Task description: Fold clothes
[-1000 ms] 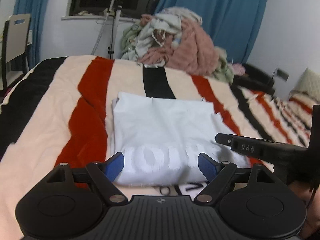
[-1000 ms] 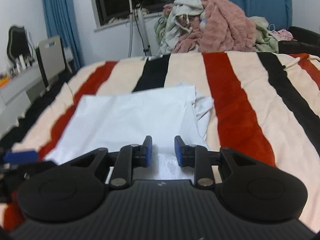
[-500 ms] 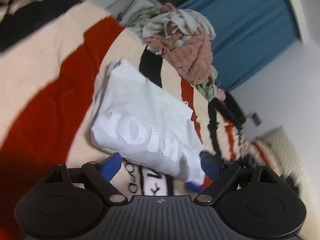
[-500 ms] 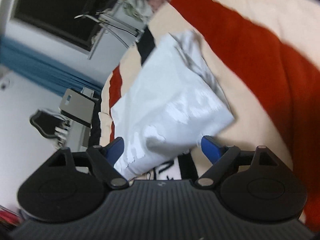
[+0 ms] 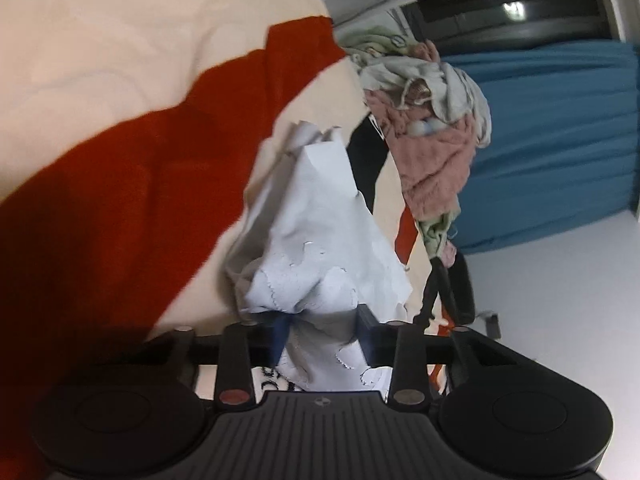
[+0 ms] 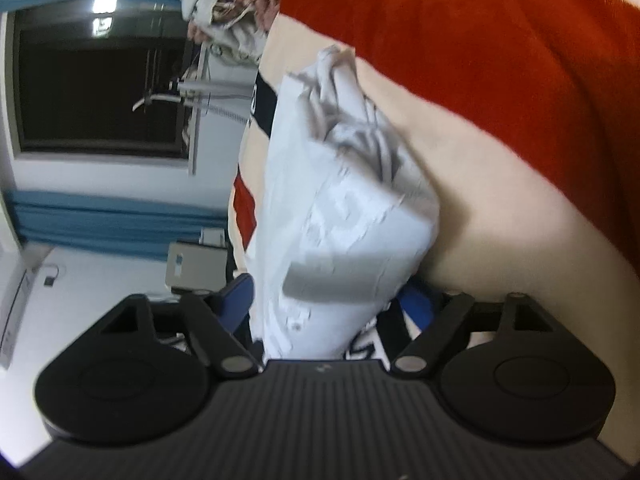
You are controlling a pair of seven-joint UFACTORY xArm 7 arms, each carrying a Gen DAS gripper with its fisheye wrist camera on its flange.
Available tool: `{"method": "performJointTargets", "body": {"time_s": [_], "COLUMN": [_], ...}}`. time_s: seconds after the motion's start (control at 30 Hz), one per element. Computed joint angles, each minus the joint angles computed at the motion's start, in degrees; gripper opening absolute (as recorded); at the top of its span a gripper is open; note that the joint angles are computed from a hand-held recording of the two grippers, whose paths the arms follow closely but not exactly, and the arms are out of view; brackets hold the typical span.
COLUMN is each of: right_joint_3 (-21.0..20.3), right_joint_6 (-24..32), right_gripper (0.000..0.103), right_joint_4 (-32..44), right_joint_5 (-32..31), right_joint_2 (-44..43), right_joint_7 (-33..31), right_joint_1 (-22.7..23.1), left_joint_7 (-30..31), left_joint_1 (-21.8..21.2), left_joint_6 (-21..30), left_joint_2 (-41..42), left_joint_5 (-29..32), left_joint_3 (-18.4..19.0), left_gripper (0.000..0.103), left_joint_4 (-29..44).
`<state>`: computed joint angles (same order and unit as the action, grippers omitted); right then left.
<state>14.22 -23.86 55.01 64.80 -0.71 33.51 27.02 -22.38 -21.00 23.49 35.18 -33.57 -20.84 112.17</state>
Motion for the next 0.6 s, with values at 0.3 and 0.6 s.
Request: {"method": "performJointTargets", "body": {"time_s": [0.3,0.6], "right_joint_3": [-0.1,1.67], "right_joint_6": [-2.44,-7.64], "right_gripper": [0.038,0.024], "right_joint_4": [8.43,13.67], "right_joint_5": [22.74,32.32], "right_joint_2": [2.57,3.51], "right_joint_7": [-24.45,-41.55], "right_joint_1": [1.24,1.72], "left_joint_7": [1.56,3.33], "left_joint_1": [0.57,4.14], "left_joint_6": [-2.67,-1.2], "left_joint_2": [-0.09,-0.18], "left_joint_5": [-0.96,-9.29], "left_joint_3": [-1.4,-5.35], "left_gripper": [0.018,0.078], "left_joint_4": [-0.61,-2.17]}}
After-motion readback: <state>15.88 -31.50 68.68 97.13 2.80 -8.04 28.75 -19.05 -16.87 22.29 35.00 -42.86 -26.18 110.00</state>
